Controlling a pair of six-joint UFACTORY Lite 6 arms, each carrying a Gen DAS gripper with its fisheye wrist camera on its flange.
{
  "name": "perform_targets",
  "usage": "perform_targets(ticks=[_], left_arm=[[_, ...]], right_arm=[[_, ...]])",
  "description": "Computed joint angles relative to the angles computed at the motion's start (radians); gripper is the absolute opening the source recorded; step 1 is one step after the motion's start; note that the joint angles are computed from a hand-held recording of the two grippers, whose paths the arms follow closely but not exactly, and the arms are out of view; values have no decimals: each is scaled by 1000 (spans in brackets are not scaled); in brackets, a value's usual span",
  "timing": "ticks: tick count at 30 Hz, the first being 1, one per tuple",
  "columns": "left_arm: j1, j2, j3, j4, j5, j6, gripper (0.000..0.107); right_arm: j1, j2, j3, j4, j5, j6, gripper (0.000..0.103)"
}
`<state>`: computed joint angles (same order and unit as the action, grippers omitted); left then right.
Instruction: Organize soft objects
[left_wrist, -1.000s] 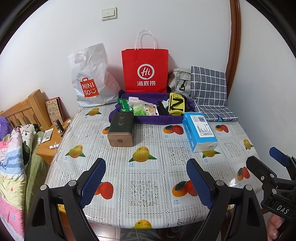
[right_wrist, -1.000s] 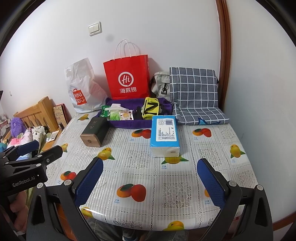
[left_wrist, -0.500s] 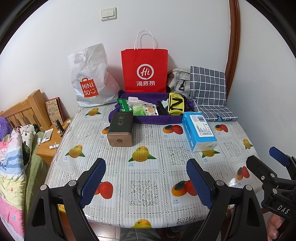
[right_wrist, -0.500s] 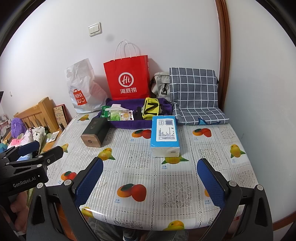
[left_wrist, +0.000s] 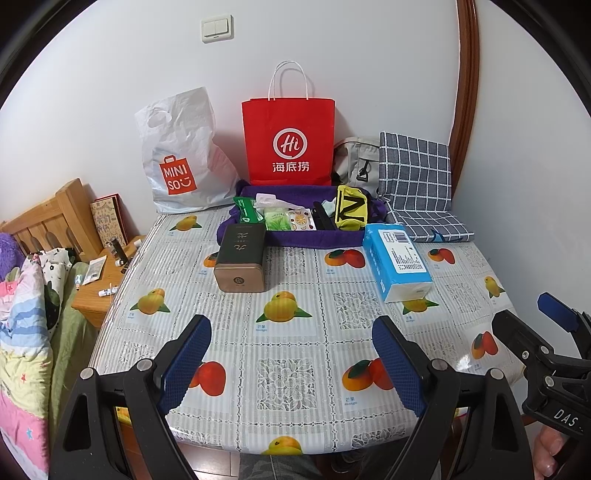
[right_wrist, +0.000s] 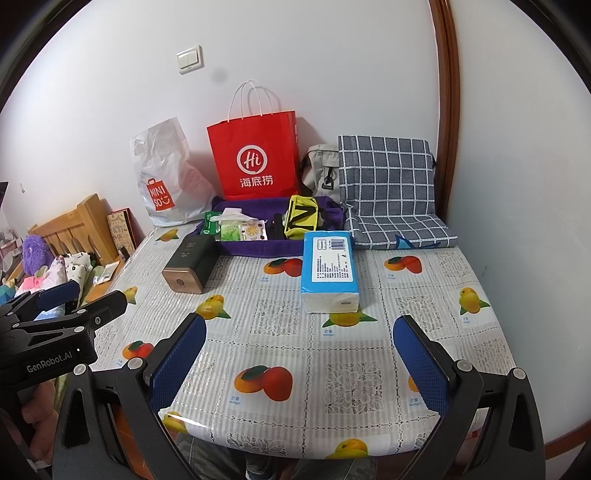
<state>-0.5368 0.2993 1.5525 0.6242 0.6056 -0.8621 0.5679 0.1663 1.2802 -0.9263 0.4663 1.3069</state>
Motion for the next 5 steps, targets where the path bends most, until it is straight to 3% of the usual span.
perform_targets(ticks=[5], left_arm=[[-5,-16,-13,10,-6,-10,88]], right_arm=[[3,-1,0,-2,3,4,100]])
